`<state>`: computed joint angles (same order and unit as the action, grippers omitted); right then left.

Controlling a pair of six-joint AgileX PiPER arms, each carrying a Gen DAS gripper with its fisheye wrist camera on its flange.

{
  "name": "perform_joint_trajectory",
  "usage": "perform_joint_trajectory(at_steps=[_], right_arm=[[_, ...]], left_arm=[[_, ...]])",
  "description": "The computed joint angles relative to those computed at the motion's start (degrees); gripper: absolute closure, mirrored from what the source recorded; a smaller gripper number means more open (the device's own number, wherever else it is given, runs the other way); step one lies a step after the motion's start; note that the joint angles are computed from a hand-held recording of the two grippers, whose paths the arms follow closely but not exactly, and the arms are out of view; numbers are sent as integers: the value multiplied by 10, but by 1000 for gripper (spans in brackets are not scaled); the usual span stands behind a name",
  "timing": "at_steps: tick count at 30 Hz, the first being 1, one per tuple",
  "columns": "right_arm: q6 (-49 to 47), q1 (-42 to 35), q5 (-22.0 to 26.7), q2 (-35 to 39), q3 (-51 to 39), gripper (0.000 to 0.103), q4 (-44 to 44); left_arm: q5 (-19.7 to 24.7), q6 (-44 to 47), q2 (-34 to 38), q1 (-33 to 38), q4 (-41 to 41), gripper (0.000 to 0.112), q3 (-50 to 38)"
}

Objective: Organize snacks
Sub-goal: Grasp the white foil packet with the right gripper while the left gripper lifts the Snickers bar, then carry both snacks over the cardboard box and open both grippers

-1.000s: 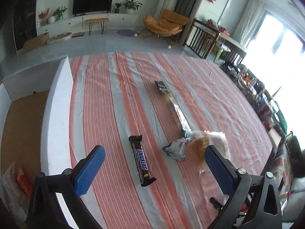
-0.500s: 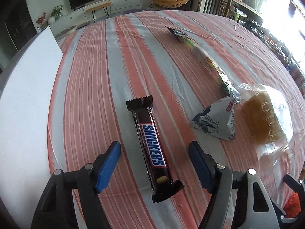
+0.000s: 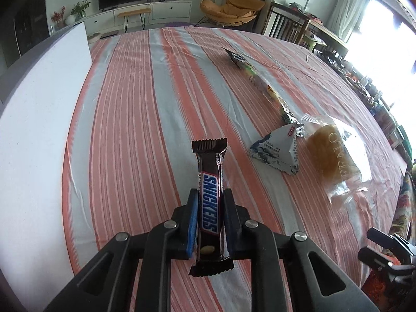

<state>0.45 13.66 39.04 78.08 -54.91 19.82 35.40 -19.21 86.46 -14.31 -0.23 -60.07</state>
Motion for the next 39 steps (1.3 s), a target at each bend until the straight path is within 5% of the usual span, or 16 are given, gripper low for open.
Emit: perform_joint_trajectory(at_steps=[6, 15, 18, 19, 29, 34, 36, 37, 38, 39], right_arm=[[-57, 25, 40, 32, -122, 24, 56], [64, 141, 151, 348, -495, 27, -112], [108, 149, 217, 426, -586, 47, -156], [124, 154, 226, 440, -599, 64, -179], [84, 129, 118, 335, -461, 100, -94], [52, 115, 113, 299, -431, 99, -52], [76, 132, 135, 307, -454, 92, -97], [84, 143, 136, 311, -462, 81, -123], [88, 152, 134, 318, -471, 51, -142], [93, 162, 130, 330, -484, 40, -161]], left_arm=[[-9, 22, -77, 1, -44, 95, 43], [30, 35, -205, 24, -82, 95, 65], [40, 54, -231, 39, -95, 95, 78], [42, 70, -233, 49, -110, 95, 82], [63, 163, -252, 88, -204, 95, 81], [79, 166, -269, 89, -206, 95, 70], [83, 163, -275, 92, -207, 95, 70], [87, 167, -278, 96, -212, 95, 70], [90, 167, -281, 96, -214, 95, 70], [93, 168, -282, 95, -216, 95, 69]])
